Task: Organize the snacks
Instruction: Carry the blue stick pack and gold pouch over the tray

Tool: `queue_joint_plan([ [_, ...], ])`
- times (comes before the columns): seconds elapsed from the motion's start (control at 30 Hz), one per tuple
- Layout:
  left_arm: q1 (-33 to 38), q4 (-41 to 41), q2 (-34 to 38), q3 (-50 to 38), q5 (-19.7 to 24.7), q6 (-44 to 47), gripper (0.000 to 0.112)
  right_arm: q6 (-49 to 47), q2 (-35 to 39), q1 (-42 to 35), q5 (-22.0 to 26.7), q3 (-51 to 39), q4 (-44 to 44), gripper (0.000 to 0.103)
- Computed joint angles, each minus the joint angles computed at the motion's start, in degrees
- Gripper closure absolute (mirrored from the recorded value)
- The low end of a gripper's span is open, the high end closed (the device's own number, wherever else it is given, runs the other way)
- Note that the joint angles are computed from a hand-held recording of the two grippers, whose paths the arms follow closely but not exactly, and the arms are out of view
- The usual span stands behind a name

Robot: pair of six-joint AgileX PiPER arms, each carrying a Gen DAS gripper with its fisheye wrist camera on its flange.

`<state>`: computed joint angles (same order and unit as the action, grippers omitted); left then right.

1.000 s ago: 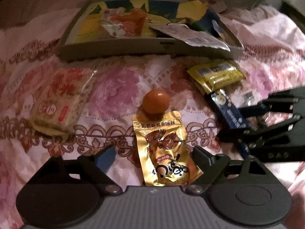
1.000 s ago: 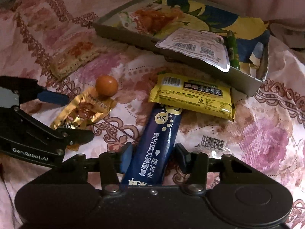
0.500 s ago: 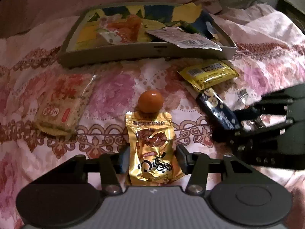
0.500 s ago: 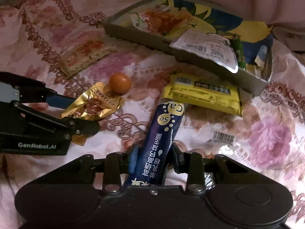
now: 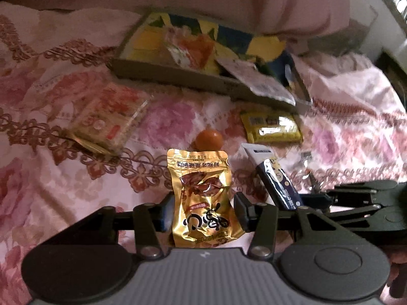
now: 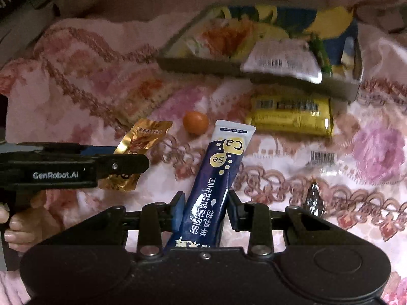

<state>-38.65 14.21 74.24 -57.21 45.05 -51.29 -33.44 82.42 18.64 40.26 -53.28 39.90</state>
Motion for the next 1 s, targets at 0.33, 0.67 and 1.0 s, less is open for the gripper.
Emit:
queue_joint_plan([
  [0.33,-3.87,15.08,-3.01,0.91,-1.35,-14.01,0.059,-13.47,-7.15,-1.51,-7.65,5.22,15.96,0.066],
  [0.67,0.30,18.64,2.07,-5.88,-7.02,-13.60,0.059,-30.13,-6.27,-6.00,-13.58,7.13,37.86,0.085],
  [1.0,8.25,12.22,10.69,-10.41,-14.24,-4.27,0.059,-15.46,4.27,-5.41,-14.29,0.46,21.96,0.093],
])
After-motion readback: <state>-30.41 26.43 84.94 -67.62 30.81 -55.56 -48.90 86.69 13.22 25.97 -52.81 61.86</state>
